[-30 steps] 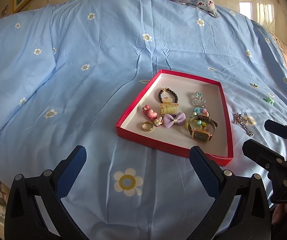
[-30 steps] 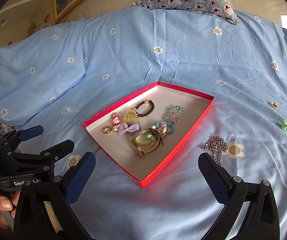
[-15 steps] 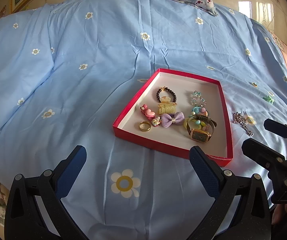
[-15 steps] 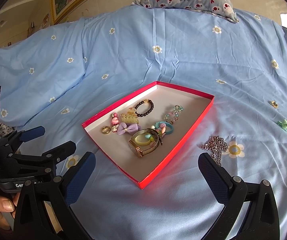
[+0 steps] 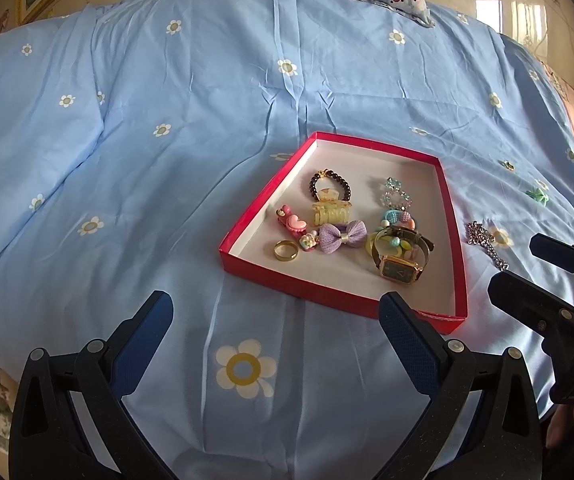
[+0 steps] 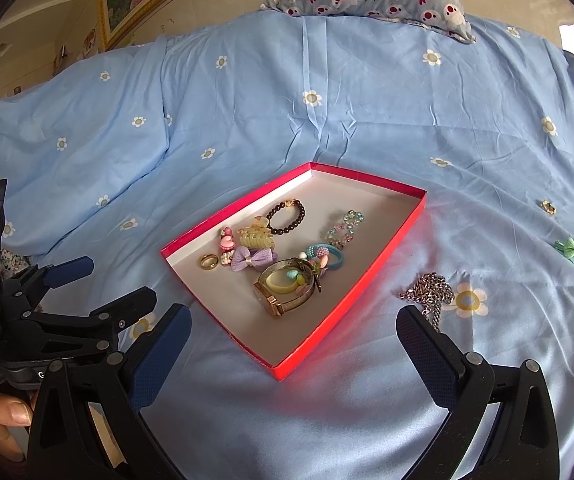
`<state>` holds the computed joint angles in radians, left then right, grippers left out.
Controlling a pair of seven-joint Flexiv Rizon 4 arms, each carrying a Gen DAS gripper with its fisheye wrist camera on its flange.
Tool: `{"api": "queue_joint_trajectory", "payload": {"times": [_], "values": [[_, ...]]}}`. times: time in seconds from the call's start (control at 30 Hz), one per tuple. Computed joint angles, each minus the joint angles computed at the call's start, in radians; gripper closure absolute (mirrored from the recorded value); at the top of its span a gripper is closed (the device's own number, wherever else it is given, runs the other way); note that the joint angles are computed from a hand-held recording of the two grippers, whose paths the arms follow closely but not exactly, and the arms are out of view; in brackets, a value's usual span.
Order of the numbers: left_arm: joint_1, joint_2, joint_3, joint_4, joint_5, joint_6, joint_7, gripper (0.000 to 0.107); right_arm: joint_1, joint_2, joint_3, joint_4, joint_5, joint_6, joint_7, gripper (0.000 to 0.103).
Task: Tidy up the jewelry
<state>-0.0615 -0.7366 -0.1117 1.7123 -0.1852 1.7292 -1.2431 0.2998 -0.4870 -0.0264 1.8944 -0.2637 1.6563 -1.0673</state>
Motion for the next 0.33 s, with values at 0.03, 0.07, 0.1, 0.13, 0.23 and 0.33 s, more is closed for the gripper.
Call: {"api": "queue_joint_trajectory", "payload": {"times": [0.03, 0.07, 0.1, 0.13, 0.23, 0.33], "values": [[0.002, -0.001, -0.002, -0.002, 0.001, -0.002, 0.001, 0.004, -0.002, -0.001, 0.002, -0.002, 0.001, -0.002, 0.0, 0.0], [0.002, -0.002, -0.003, -0.003, 0.001, -0.005, 0.001, 0.004, -0.005, -0.003, 0.005, -0.004, 0.002, -0.005, -0.001, 0.0], [0.003, -0.003, -0.004, -0.006, 0.0, -0.008, 0.002, 0.004, -0.008, -0.004, 0.008, -0.007, 0.002, -0.007, -0.001, 0.0], [0.004, -0.005, -0.005, -0.009, 0.001, -0.011, 0.003, 0.004, -0.011, -0.006, 0.01, -0.009, 0.003, -0.009, -0.001, 0.0], [0.006, -0.009, -0.009, -0.018, -0.001, -0.021, 0.005, 0.004, -0.019, -0.012, 0.018, -0.017, 0.005, -0.019, -0.001, 0.0], [0.009, -0.014, -0.017, -0.028, -0.002, -0.033, 0.011, 0.004, -0.03, -0.018, 0.03, -0.027, 0.008, -0.032, 0.0, 0.0]]}}
